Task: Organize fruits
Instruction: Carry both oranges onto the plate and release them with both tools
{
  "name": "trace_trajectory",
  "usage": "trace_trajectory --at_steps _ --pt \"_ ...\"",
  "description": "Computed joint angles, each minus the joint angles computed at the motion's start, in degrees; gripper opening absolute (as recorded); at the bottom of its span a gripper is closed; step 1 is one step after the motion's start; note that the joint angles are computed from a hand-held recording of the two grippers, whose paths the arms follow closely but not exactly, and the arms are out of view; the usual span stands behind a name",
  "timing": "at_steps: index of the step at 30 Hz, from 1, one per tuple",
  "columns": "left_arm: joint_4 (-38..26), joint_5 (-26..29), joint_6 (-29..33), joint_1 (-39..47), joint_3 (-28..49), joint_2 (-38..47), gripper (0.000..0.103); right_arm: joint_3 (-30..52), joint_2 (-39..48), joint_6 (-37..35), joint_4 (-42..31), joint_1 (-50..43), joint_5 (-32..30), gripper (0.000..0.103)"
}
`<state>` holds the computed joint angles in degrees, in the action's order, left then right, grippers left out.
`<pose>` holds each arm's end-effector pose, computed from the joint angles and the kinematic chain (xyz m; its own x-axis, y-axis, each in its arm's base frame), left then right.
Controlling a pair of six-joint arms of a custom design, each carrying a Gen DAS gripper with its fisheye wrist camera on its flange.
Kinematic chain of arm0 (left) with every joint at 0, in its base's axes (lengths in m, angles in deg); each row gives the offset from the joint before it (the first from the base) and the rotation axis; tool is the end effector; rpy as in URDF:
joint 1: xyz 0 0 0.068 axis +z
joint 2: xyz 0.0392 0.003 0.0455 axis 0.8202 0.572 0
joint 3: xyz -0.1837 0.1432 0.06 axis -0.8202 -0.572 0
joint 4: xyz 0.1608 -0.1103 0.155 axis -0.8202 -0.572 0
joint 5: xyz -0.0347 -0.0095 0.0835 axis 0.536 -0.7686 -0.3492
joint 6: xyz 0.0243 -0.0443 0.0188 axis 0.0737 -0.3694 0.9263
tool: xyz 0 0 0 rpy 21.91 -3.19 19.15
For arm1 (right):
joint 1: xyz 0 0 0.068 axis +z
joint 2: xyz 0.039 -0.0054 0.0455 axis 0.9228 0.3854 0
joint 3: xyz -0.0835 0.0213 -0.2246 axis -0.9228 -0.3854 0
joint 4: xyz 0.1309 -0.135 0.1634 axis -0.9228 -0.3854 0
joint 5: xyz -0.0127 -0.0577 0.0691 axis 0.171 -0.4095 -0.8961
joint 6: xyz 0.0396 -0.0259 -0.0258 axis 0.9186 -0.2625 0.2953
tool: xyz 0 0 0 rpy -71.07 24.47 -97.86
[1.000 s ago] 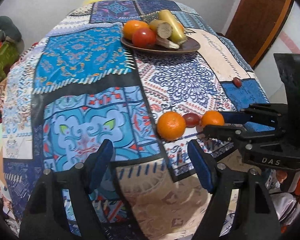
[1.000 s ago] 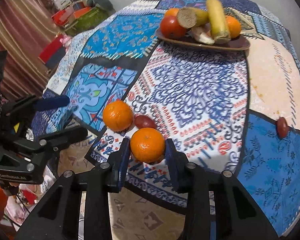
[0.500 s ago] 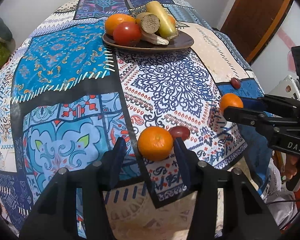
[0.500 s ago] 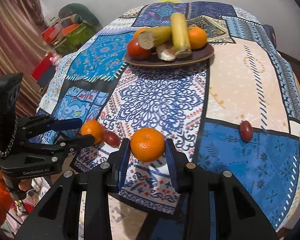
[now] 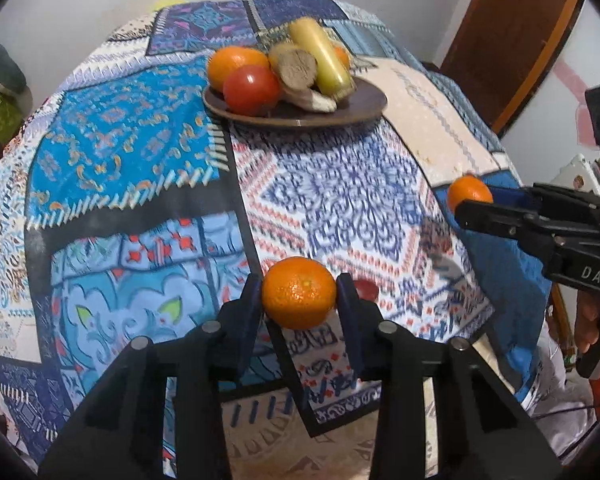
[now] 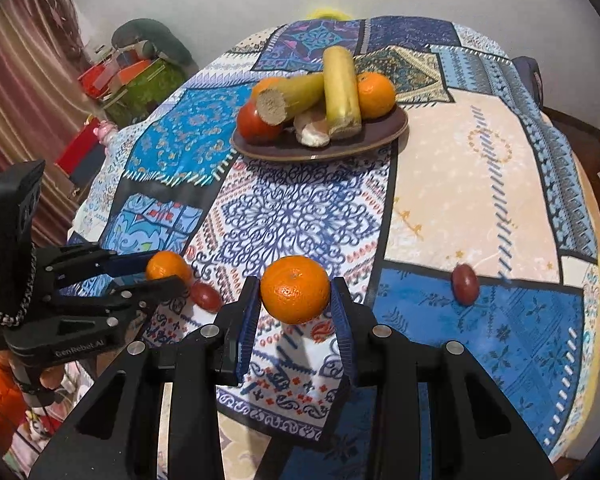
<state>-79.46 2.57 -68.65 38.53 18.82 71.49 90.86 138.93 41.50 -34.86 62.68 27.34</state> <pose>0.2762 -0.0895 0.1958 -0.7931 0.3749 -0.4800 0.4779 0.8716 -0.1090 0.2094 -0.0044 0.2064 -0.8258 0.0261 -0.5633 -0.1570 0.9488 0.2740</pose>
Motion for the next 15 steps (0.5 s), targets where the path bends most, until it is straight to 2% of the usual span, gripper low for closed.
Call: trace_trajectory --at_steps 15 --pt "2.4 -0.6 -4.0 -1.0 13.3 7.0 0.037 9.1 7.9 0.0 3.4 -1.7 0.4 0.032"
